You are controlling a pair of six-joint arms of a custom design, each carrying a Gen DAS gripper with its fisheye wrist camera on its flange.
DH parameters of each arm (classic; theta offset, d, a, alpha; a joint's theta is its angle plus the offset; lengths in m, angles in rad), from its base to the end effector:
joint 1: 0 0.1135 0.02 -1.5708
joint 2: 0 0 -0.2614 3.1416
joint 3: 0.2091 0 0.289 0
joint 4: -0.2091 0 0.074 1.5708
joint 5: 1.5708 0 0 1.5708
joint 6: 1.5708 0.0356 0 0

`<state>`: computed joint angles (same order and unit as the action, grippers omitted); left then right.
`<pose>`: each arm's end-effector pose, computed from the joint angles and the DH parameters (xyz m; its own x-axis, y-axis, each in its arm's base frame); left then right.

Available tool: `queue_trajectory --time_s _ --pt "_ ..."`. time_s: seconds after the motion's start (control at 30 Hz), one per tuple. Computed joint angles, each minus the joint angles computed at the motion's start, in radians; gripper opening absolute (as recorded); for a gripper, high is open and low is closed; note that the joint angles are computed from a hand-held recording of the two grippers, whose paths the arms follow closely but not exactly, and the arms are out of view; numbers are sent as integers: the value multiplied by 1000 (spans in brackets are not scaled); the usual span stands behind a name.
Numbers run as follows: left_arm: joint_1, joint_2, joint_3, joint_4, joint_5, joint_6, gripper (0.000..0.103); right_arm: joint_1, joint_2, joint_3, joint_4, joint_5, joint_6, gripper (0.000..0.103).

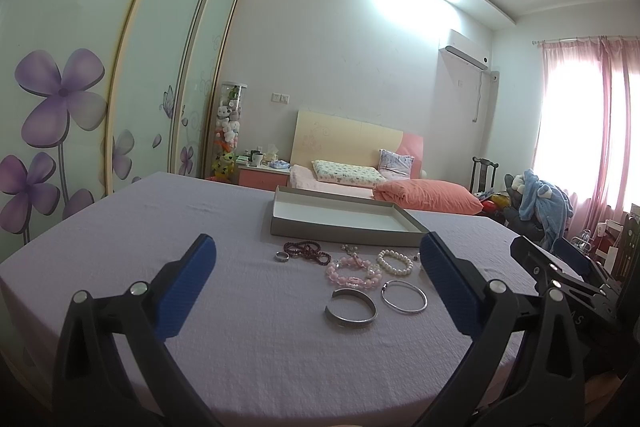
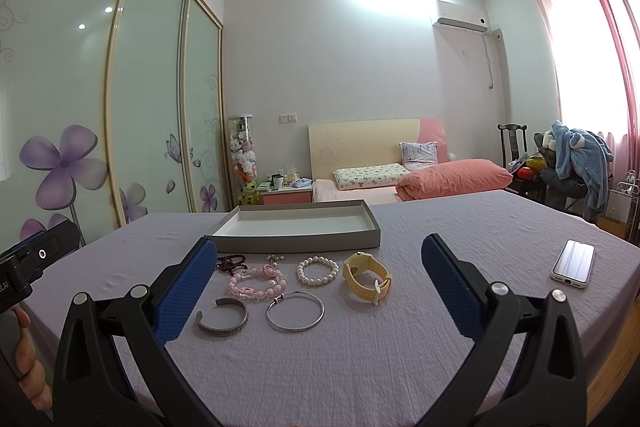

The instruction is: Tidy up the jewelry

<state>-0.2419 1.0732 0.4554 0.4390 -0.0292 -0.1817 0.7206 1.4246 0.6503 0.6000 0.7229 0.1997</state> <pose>0.2607 -0.0633 0.2089 -0.2081 -0.1347 -0.9688 0.1769 0.9690 -0.1727 0.2599 0.1968 0.1999 -0.1288 0.0849 -0.9880 0.0207 0.9963 0.0829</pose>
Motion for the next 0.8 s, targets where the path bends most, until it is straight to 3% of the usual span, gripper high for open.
queue_trajectory --time_s 0.8 --pt "-7 23 4 14 -17 1 99 3 0 -5 3 2 6 101"
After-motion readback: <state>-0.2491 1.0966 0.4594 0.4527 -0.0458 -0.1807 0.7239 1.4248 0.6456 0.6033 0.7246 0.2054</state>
